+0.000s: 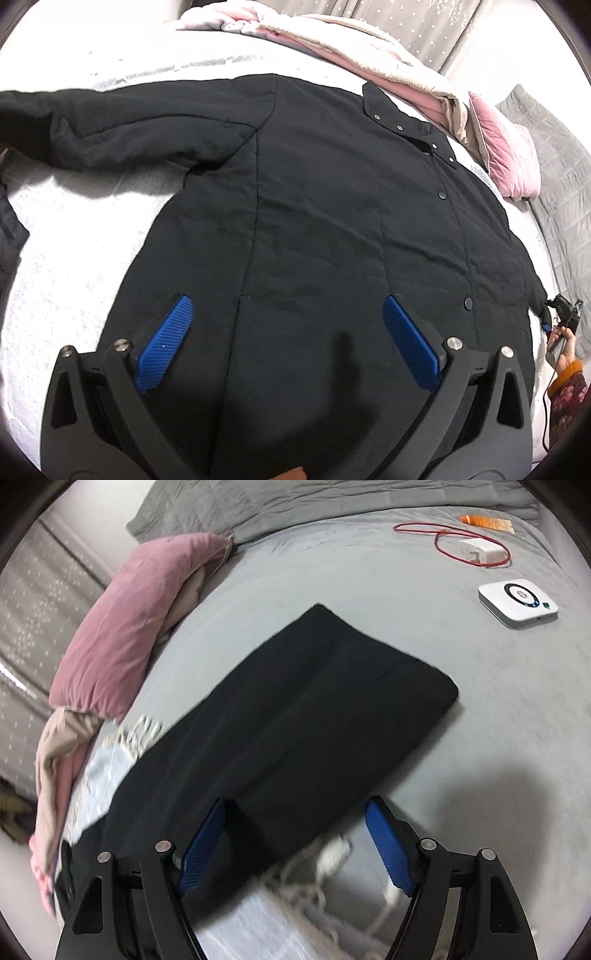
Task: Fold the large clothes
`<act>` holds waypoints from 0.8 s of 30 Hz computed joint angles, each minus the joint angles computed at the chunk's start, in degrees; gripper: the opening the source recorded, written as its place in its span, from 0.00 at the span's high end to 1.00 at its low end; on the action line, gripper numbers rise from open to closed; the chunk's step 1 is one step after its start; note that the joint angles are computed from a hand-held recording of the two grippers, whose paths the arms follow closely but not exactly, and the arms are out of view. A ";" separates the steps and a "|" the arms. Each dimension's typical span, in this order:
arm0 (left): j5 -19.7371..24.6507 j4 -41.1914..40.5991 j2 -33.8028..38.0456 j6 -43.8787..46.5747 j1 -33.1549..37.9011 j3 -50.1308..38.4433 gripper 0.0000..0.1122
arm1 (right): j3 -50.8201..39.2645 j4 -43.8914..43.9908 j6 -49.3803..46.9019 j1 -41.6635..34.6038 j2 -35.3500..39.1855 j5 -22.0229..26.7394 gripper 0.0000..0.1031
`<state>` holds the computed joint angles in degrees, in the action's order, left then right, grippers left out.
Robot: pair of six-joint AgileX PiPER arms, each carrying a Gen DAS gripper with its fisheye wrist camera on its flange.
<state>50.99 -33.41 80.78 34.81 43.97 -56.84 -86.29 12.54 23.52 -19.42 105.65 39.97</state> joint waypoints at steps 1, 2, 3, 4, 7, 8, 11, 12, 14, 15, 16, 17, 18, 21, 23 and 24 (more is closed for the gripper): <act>-0.01 0.10 -0.04 -0.16 -0.06 -0.03 0.09 | -1.26 0.03 0.65 -0.02 0.63 0.71 0.45; -0.19 0.25 -0.09 -0.25 -0.17 -0.01 0.09 | -2.78 1.01 0.64 -0.29 1.41 1.52 0.65; -0.38 0.34 -0.16 -0.14 -0.21 0.03 0.09 | -2.22 2.77 -0.82 -0.59 0.99 1.27 0.76; -0.70 0.54 -0.36 -0.17 -0.31 0.11 0.09 | -3.55 2.54 -0.58 -0.20 0.93 1.52 0.84; -1.30 0.71 -1.11 -0.11 -0.21 0.29 0.09 | -5.37 -6.36 4.87 3.99 -1.24 -0.39 0.89; -1.24 0.45 -1.33 0.09 -0.01 0.33 0.09 | -5.89 -8.55 5.73 4.98 -1.91 -0.50 0.90; -0.35 -1.11 -1.74 1.27 1.07 0.28 0.09 | -8.81 -18.32 9.37 10.46 -4.56 0.22 0.90; 0.01 -1.58 -1.91 1.60 1.45 0.24 0.09 | -9.77 -21.16 10.12 12.43 -5.44 0.42 0.91; 0.46 -2.08 -2.14 2.09 1.87 0.12 0.09 | -12.06 -24.99 10.85 16.15 -6.53 0.82 0.91; 0.56 -2.41 -2.48 2.47 2.20 0.22 0.09 | -12.96 -26.05 10.41 18.00 -7.34 0.81 0.91; 0.65 -2.66 -2.61 2.82 2.47 0.25 0.09 | -13.97 -26.91 10.13 19.53 -7.67 0.86 0.91; 0.94 -2.96 -2.78 3.15 2.74 0.17 0.09 | -15.17 -28.06 9.70 21.68 -8.25 1.03 0.91; 1.26 -3.39 -2.86 3.64 3.10 0.11 0.09 | -15.77 -28.84 8.90 23.58 -9.21 1.23 0.91; 2.11 -4.38 -3.22 4.62 4.09 -0.18 0.09 | -17.74 -32.50 8.40 30.01 -10.31 1.80 0.91; 2.19 -4.54 -3.32 4.93 4.22 -0.30 0.09 | -20.08 -34.89 7.28 35.10 -9.79 2.73 0.91; 2.27 -4.61 -3.36 5.09 4.35 -0.36 0.09 | -20.97 -35.67 6.48 37.43 -9.48 3.06 0.91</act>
